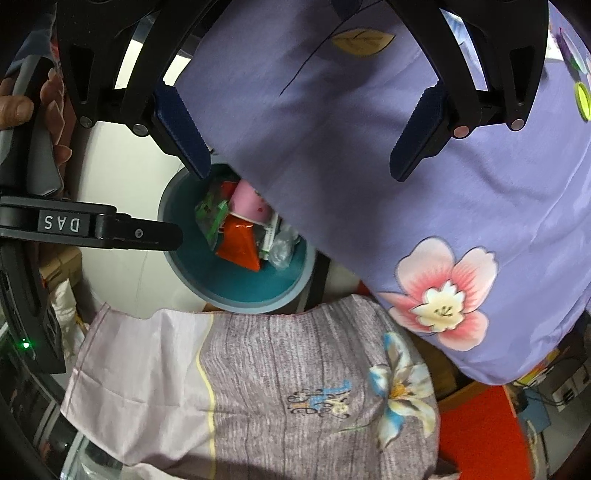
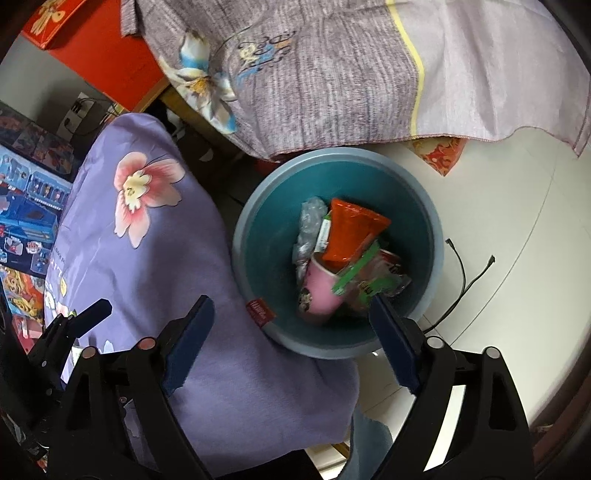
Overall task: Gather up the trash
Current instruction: 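Move both tools back over the tablecloth toward the pill bottle, then grasp the white pill bottle with the right tool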
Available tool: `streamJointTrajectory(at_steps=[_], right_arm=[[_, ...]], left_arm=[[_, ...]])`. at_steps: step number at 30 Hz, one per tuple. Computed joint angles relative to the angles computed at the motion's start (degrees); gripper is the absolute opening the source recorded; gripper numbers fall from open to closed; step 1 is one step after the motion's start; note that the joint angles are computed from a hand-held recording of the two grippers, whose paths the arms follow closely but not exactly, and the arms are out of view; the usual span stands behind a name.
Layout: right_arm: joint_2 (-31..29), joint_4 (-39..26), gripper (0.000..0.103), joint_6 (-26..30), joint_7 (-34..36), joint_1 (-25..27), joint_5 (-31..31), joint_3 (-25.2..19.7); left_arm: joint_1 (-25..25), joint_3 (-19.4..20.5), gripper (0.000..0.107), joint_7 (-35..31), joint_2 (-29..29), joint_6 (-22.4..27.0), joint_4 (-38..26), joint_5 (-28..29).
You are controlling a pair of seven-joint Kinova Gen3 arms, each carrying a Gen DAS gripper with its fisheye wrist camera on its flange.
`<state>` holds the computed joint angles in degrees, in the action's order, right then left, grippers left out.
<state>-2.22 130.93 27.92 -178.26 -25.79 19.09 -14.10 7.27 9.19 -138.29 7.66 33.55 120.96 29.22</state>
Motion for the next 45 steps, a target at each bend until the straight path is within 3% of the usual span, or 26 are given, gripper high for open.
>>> streamJointTrajectory(at_steps=[9,11,19,26,32,39,45], right_arm=[[3.89,-7.06,0.087,4.58,-2.18,-5.15,1.52,-1.20],[5.43,-9.32,0.088,5.26,-0.41,-6.36,-0.19,-0.81],[11.86,-20.15,0.088,13.11,-1.80,-14.93,2.50,0.57],[19.47,-31.78,0.088,18.13,3.12,-20.11,0.94,2.30],[27.85,-44.78,0.088,23.58,11.64,-23.72,-2.51,3.59],[35.63,-57.42,0.088,29.19,19.43,-27.06,-6.37,5.31],[40.64,-65.55,0.088,32.51,23.81,-28.64,-9.30,6.50]], left_arm=[[-6.08,-4.38,0.098,-10.88,-3.95,2.57,3.50,5.98],[-8.20,-6.16,0.098,-14.41,-4.61,3.87,4.14,7.76],[-17.38,-12.66,0.099,-25.36,-5.13,10.06,4.65,12.25],[-27.39,-17.86,0.099,-34.75,-4.27,14.23,3.29,13.62],[-37.61,-21.33,0.099,-41.73,-1.05,16.72,0.16,14.96],[-47.37,-21.59,0.099,-44.07,4.89,18.89,-4.87,15.00],[-52.22,-20.14,0.099,-41.97,9.18,20.19,-8.21,13.07]])
